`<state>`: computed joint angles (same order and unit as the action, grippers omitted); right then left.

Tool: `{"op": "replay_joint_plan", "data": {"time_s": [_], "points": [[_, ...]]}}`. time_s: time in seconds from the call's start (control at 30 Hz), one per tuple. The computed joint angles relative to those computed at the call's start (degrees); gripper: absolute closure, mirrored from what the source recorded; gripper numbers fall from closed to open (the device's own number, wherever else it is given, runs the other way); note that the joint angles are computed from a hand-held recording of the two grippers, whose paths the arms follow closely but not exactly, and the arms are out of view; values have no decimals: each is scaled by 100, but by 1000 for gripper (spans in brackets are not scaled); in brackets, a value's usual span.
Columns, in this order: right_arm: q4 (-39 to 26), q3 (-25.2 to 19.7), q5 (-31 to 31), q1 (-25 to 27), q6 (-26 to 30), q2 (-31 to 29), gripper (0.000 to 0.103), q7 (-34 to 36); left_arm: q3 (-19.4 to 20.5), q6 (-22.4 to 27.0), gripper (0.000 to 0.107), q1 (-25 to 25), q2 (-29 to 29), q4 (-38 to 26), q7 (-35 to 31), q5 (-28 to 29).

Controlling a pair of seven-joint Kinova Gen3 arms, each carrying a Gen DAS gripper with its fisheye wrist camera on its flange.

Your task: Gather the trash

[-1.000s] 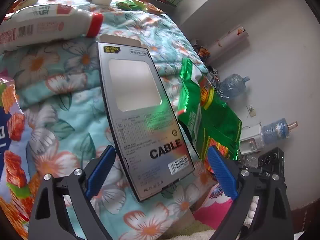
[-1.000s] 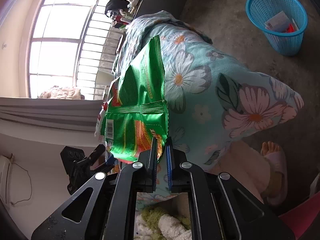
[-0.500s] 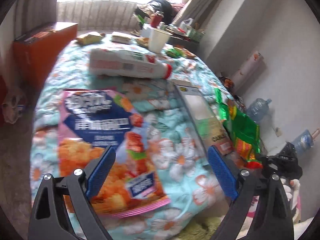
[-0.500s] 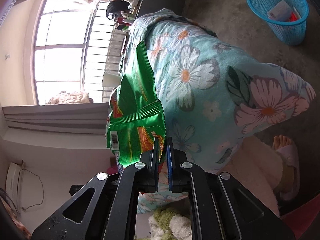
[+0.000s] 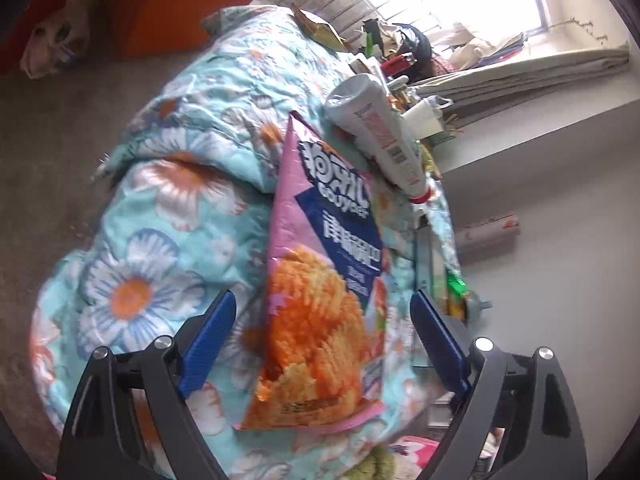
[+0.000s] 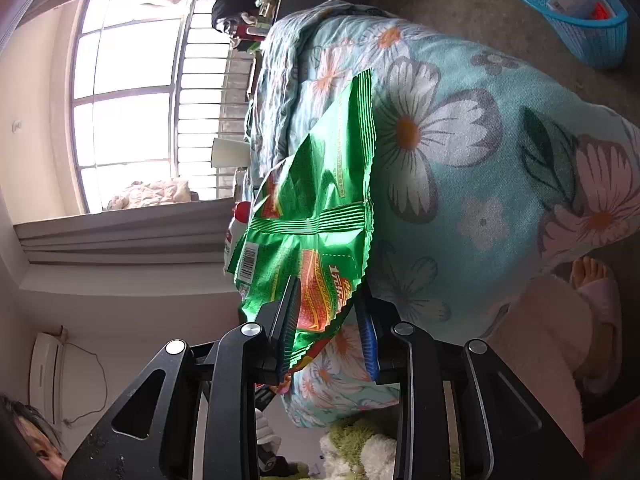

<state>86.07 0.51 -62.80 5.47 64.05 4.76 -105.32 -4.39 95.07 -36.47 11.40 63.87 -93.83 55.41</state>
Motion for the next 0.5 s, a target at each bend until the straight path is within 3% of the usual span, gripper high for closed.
{"op": "replay_joint_plan", "data": {"time_s": [0.13,0.27,0.5], "points": [[14,-12,57,-32,3,0,75,-62,517,79,26,-636,83,489,-82,842],[36,1,73,-32,6,-28,75,-112,29,179,39,-338,83,753,-249,1263],[410,43,-256,-3,-106,-111,79,8,30,254,54,-366,51,1425,-732,2145]]}}
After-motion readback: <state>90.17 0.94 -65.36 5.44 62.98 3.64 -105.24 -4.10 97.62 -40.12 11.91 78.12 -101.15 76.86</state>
